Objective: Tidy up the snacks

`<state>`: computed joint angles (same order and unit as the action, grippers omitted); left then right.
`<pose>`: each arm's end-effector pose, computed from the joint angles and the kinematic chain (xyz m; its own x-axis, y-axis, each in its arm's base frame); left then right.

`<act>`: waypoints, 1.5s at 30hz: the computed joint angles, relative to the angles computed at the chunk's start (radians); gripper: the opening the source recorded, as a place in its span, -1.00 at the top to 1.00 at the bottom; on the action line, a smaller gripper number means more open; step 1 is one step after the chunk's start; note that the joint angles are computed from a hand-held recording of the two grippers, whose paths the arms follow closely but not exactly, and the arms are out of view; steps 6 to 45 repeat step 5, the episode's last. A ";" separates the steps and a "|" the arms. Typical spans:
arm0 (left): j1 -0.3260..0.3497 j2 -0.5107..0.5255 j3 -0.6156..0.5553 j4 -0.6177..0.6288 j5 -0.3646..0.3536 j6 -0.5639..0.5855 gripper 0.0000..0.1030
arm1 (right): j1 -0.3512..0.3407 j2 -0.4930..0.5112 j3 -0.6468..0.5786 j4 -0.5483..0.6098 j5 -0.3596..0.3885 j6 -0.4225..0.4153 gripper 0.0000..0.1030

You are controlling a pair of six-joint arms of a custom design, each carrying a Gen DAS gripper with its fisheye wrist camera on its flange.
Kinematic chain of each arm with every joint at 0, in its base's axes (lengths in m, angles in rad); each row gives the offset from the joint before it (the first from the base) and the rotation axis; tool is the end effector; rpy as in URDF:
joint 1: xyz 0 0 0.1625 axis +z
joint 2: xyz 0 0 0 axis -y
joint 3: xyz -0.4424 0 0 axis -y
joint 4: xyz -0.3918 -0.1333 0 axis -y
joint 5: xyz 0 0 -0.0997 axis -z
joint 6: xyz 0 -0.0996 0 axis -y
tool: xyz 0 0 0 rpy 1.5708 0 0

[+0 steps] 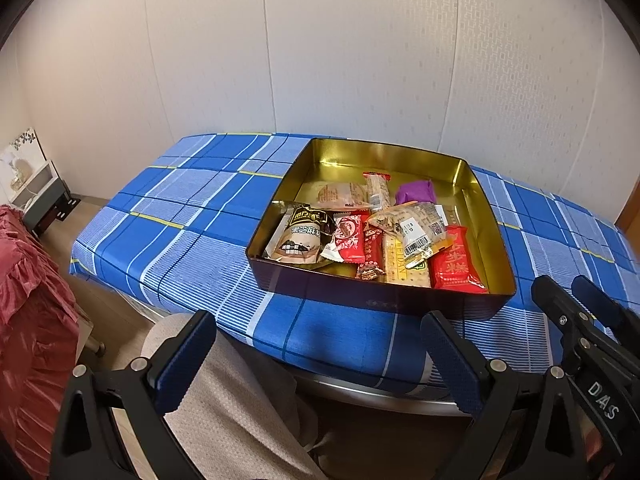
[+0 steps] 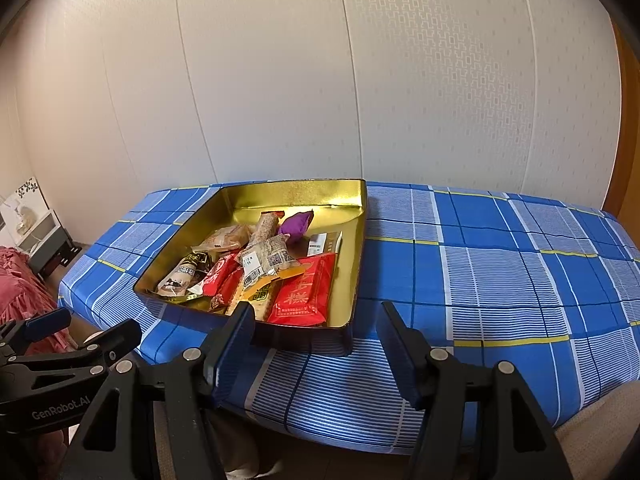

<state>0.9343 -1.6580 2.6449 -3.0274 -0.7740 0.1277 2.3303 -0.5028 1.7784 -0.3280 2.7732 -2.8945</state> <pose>-0.0126 -0.3611 0.2594 -0.6809 0.2452 -0.6901 0.6218 0.6915 -0.3677 0.3334 -0.2924 -0.0865 -0.7535 0.2864 0.5918 -0.3866 0.5350 -0.7512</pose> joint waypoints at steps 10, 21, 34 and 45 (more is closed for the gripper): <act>-0.001 0.013 0.006 -0.028 0.011 0.009 -0.99 | -0.003 -0.001 0.002 0.001 -0.005 0.006 -0.24; -0.001 0.013 0.006 -0.028 0.011 0.009 -0.99 | -0.003 -0.001 0.002 0.001 -0.005 0.006 -0.24; -0.001 0.013 0.006 -0.028 0.011 0.009 -0.99 | -0.003 -0.001 0.002 0.001 -0.005 0.006 -0.24; -0.001 0.013 0.006 -0.028 0.011 0.009 -0.99 | -0.003 -0.001 0.002 0.001 -0.005 0.006 -0.24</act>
